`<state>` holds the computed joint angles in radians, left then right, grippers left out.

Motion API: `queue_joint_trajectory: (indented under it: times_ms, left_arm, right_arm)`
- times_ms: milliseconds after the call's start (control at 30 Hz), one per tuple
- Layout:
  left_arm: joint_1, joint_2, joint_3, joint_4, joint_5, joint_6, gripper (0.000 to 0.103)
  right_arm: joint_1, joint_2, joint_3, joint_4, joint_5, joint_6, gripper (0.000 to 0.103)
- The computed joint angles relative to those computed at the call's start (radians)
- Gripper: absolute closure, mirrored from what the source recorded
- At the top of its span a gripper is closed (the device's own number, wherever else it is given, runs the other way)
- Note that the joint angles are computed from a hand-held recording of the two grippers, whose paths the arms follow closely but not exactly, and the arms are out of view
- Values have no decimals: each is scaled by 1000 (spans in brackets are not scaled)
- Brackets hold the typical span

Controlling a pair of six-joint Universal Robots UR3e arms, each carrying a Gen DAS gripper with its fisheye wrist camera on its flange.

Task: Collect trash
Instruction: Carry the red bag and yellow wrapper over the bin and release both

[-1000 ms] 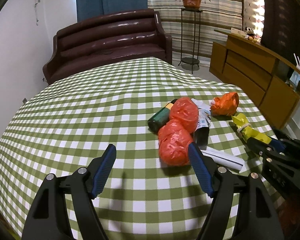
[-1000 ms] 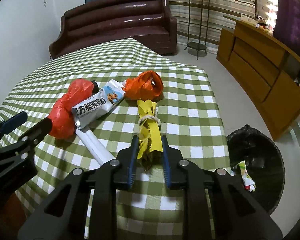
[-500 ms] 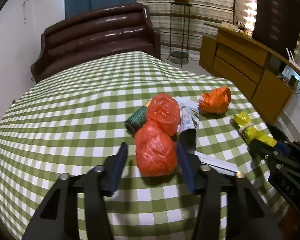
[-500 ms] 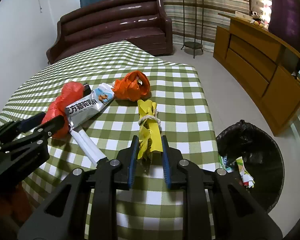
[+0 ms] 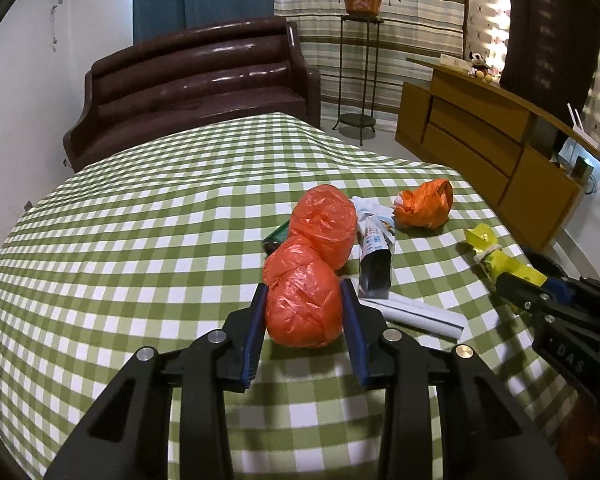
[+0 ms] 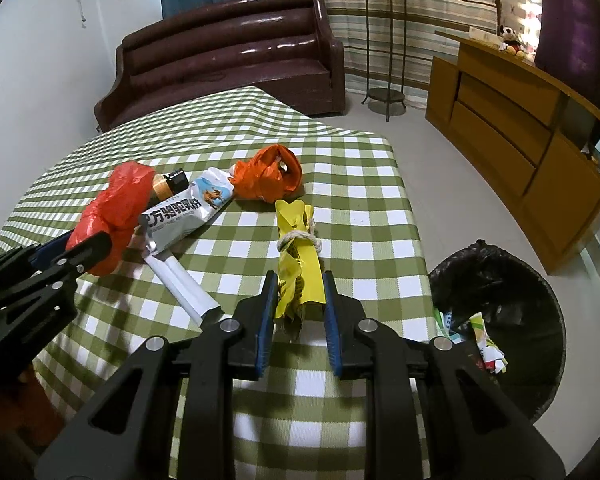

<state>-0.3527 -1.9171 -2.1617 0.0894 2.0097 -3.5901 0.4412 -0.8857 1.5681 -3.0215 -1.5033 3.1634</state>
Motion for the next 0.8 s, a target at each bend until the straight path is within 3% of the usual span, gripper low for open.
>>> queue_joint_trajectory:
  times_ms: [367, 800]
  left_arm:
    - [-107, 65, -3, -26, 85, -59, 67]
    - [-222, -85, 252, -119, 88, -52, 67]
  right_arm:
    - [-21, -110, 164, -113, -31, 3, 82]
    - [-138, -239, 387, -237, -49, -7, 82]
